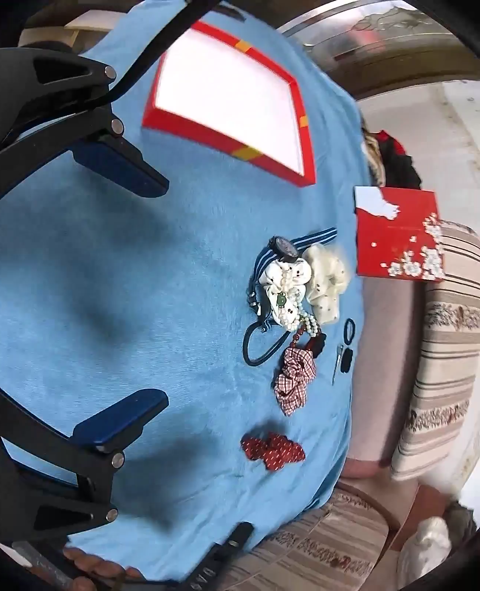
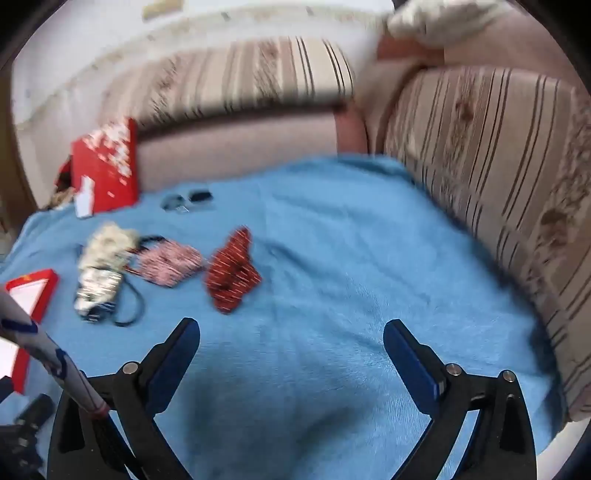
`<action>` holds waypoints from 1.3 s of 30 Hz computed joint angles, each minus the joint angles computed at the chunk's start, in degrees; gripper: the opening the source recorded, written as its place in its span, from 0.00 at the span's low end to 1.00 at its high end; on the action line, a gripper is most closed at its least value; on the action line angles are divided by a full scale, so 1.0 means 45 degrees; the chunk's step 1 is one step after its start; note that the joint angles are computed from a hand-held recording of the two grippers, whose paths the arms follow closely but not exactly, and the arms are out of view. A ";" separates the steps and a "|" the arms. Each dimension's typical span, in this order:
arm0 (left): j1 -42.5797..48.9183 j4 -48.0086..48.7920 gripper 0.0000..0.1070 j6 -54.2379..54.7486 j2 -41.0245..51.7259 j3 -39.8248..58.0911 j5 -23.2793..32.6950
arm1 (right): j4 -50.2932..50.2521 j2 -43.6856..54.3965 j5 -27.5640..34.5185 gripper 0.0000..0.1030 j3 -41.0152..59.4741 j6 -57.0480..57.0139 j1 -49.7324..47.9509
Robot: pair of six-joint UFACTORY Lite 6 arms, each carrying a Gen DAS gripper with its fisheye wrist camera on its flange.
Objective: Organize jewelry
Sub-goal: 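Move both tools toward the scrunchies on the blue cloth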
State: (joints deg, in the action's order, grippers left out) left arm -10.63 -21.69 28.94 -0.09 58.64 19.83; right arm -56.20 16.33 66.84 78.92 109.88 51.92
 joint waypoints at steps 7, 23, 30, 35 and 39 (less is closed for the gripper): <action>0.0985 -0.1106 0.96 0.1615 -0.1451 -0.0166 0.1608 | -0.0016 0.1673 0.2767 1.00 0.3246 -0.1576 0.1990; 0.3228 -0.3797 0.92 0.5464 -0.3419 -0.2443 0.1941 | 0.0335 0.3328 0.3555 0.94 0.5583 -0.1171 0.3356; 0.4721 -0.4414 0.65 0.6239 -0.3064 -0.0945 0.3875 | 0.0935 0.4512 0.4808 0.89 0.7969 -0.2711 0.3840; 0.5881 -0.4825 0.65 0.6292 -0.3600 -0.0020 0.5010 | -0.0167 0.4466 0.6598 0.91 0.9329 -0.2816 0.4795; 0.6741 -0.5156 0.65 0.6368 -0.3822 0.0863 0.6110 | -0.0515 0.4081 0.6964 0.95 0.9344 -0.2404 0.5171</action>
